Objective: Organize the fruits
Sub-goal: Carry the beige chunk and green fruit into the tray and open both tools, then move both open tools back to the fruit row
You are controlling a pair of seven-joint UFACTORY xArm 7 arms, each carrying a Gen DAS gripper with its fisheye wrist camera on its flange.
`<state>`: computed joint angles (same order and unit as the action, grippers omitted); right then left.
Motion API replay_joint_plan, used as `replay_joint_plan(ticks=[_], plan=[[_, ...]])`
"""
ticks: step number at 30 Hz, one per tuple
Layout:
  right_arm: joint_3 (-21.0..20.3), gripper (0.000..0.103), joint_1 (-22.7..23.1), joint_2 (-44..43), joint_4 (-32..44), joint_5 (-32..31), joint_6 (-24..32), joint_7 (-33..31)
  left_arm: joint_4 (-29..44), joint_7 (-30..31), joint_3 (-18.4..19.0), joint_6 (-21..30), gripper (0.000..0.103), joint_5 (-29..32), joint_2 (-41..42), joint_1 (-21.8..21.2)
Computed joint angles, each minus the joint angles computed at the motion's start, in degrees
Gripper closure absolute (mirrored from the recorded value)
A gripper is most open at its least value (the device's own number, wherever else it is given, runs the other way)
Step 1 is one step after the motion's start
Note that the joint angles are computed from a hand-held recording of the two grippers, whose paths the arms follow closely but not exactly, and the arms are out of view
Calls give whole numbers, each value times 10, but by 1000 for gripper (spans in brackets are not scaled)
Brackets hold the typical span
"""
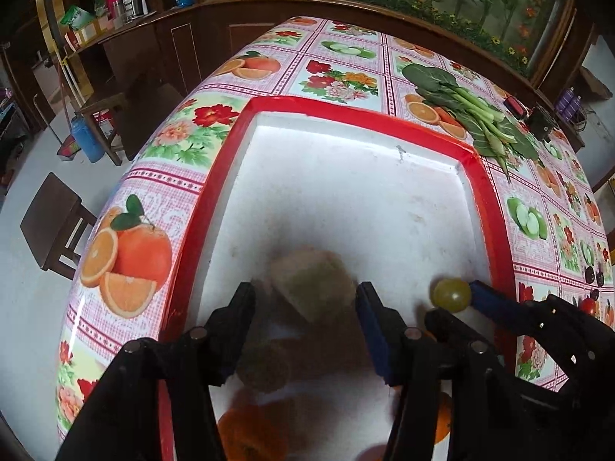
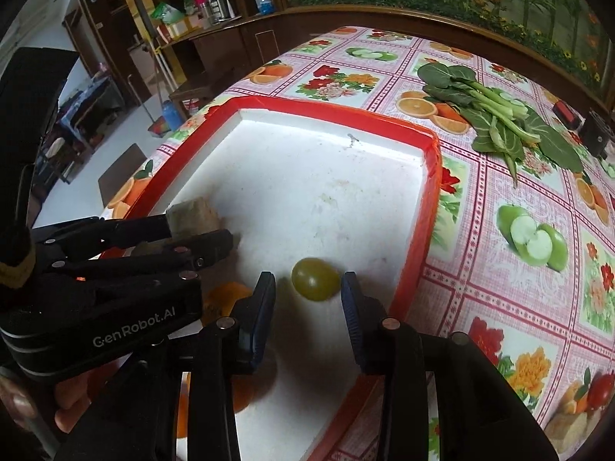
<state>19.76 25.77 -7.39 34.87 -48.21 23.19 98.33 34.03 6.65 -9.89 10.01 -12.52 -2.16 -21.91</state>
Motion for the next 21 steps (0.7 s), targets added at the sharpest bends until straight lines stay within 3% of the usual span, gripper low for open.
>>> replay_joint_plan(ticks=[6,17,21], plan=[[13,68,2,-32,-21,28,-4,11,-19,6,4,7,45,-24,-25,-8],[56,67,18,-99,-48,106,28,-12,-80,-32,10,-1,45,-3,-103,-36],[73,59,27,-126,-56,138,51,-24,-101,-55,8,5,44,7,-131,-48]])
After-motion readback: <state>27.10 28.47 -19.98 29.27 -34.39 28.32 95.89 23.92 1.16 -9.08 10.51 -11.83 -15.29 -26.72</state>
